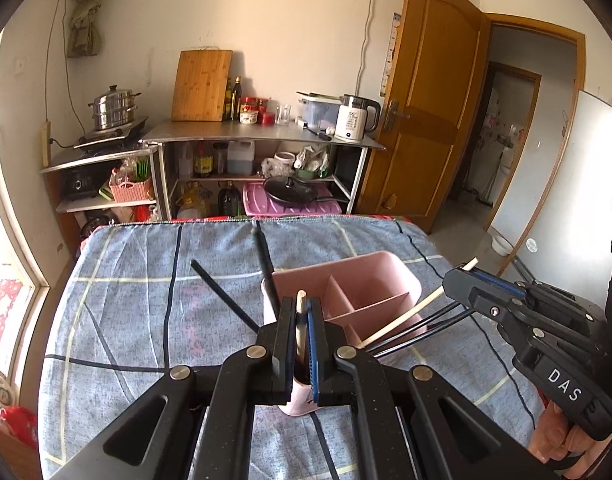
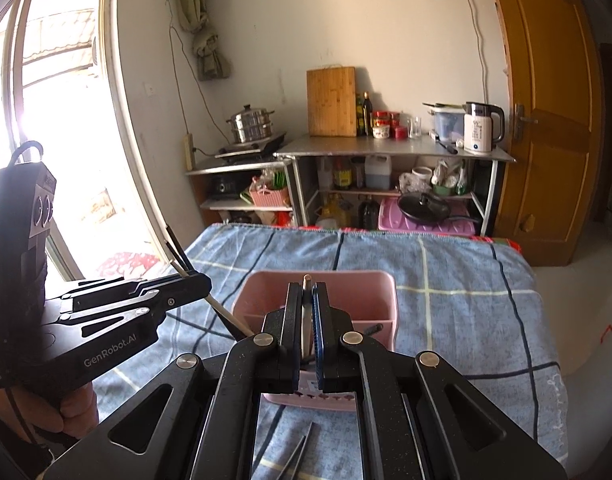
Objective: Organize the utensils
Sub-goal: 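Open both tools to drop the bamboo chopsticks into the pink basket, then move both tools back down to the remaining chopsticks on the cloth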
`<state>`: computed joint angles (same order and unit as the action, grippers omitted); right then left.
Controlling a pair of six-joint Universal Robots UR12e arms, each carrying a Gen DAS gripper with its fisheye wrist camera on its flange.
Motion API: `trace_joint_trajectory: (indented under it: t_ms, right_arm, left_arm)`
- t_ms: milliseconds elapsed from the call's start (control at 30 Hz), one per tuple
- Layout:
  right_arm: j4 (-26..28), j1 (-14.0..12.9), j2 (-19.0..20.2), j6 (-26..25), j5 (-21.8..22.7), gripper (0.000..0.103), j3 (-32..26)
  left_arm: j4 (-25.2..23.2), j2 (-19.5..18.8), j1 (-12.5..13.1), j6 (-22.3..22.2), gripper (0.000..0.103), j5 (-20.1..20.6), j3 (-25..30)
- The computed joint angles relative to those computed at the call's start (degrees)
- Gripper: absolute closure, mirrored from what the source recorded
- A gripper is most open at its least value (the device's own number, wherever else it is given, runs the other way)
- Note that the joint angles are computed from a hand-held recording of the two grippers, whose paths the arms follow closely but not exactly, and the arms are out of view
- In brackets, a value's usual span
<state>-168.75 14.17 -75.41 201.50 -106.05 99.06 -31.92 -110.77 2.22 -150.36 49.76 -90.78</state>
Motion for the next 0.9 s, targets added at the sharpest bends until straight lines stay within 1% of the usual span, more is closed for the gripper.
trace_joint_trajectory:
  t_ms: [100, 200, 300, 333, 367, 533, 667, 900]
  right_arm:
    - [1.57, -0.40, 0.05, 0.62, 1.06, 0.098, -0.01]
    - [2.97, -0.46, -0.06, 1.11, 1.24, 0.098, 0.06]
    - [2.75, -0.24, -0.30, 0.93, 0.52, 0.092, 0.25]
    - [2.65, -0.18, -0.44, 0.89, 0.39, 0.092, 0.35]
    - [2.60, -0.14, -0.51, 0.82, 0.23, 0.092, 0.35]
    - [1.52, 0.35, -1.77, 0.81, -0.82, 0.092, 1.45]
    - [0.42, 0.82, -3.17, 1.48, -1.43, 0.092, 3.04]
    - [0.02, 2.03, -5.44, 3.20, -2.55, 0.092, 6.20]
  left_arm:
    - [-1.39, -0.30, 0.06, 0.47, 0.098, 0.11, 0.28]
    - [-0.62, -0.18, 0.17, 0.56, 0.097, 0.19, -0.19]
    - [0.04, 0.23, 0.50, 0.42, 0.088, -0.44, -0.75]
    - [0.60, 0.44, 0.66, 0.21, 0.084, -0.69, -1.04]
    - [1.01, 0.61, 0.82, 0.08, 0.083, -0.98, -1.26]
    - [3.61, 2.15, 2.00, -0.98, 0.082, -2.44, -3.07]
    - [5.49, 3.86, 3.24, -1.01, 0.082, -3.37, -5.42]
    - [5.86, 6.76, 5.18, 1.16, 0.082, -4.68, -9.88]
